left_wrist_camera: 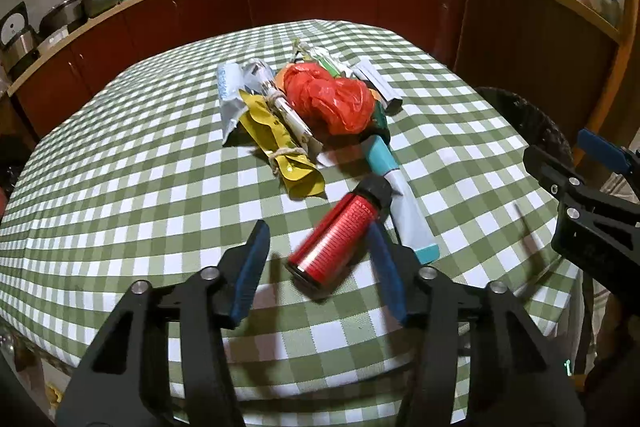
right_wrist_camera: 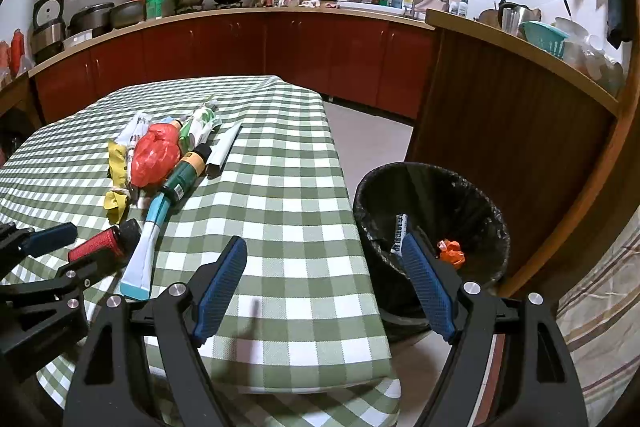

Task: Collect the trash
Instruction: 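Move both tools back over the table toward the red spray can, then grasp the red spray can with left tool while right grasps teal tube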

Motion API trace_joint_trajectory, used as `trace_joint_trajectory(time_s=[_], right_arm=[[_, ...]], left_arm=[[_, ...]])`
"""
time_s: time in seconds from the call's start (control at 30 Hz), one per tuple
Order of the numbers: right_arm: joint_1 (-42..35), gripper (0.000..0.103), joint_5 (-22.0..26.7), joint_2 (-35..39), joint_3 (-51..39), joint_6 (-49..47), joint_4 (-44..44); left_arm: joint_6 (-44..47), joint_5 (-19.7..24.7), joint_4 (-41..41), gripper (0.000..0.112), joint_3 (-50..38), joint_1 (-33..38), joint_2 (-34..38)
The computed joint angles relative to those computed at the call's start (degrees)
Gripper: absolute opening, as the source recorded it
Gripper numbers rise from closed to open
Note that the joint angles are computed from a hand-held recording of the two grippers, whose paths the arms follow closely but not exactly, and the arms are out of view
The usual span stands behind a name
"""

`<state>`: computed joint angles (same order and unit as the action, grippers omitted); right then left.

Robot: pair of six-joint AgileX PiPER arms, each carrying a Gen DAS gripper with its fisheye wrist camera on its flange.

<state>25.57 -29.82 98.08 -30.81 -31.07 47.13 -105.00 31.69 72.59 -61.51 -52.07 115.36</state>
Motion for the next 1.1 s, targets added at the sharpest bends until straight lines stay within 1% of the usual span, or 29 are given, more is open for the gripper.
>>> trace_joint_trajectory(time_s=[0.13,0.27,0.4,0.53,0.57,0.63,0.67,0.97,1.03,1.07,1.1], right_arm=[[-0.07,0.077,0.29,0.39,-0.19,0.26,-0.30],[0.02,0.077,0.35,0.76,-0.31,0.44,-0.53],[-0.13,0.077,0.59,0.95,-0.40,0.54,-0.77],[-0.33,0.077,0.73,0.85,-0.22,1.02,-1.40],[-0.35,0.077,0.77,0.91,-0.26,1.07,-1.45],[-0.40,0.077,0.74,0.89,-0.22,1.11,-1.50],[-0.44,0.077,0.79,0.87,-0.21,1.12,-1.51],[-1.63,0.077,1.55,1.13,-0.27,2.78,-3.58],[-1.84,0.077,1.74,1.31,-0.36,3.08,-3.99],[-1.86,0.077,1.77,1.38,-0.39,3.12,-4.05],[-2.18,0.077,1.96,1.36,-0.43,3.32,-4.52]], left_arm=[[-2.33,-2.15,2.80,0.039,0.76,0.83,0.00],[-3.28,-2.74,4.53,0.031,1.16,0.77,0.02],[-3.63,-3.22,5.26,0.029,1.44,0.76,-0.12],[-4.08,-3.41,5.57,0.029,1.57,0.83,-0.23],[-4.60,-3.46,5.90,0.031,1.68,0.87,-0.25],[-4.09,-3.40,5.40,0.040,1.32,1.00,-0.02],[-4.17,-3.15,5.44,0.043,1.09,1.07,0.14],[0.07,-3.00,3.83,0.042,-2.81,2.05,2.35],[1.28,-3.33,2.89,0.037,-3.34,2.30,2.87],[2.15,-3.97,2.21,0.032,-3.50,2.64,3.13],[1.01,-4.32,3.39,0.026,-3.19,2.69,3.10]])
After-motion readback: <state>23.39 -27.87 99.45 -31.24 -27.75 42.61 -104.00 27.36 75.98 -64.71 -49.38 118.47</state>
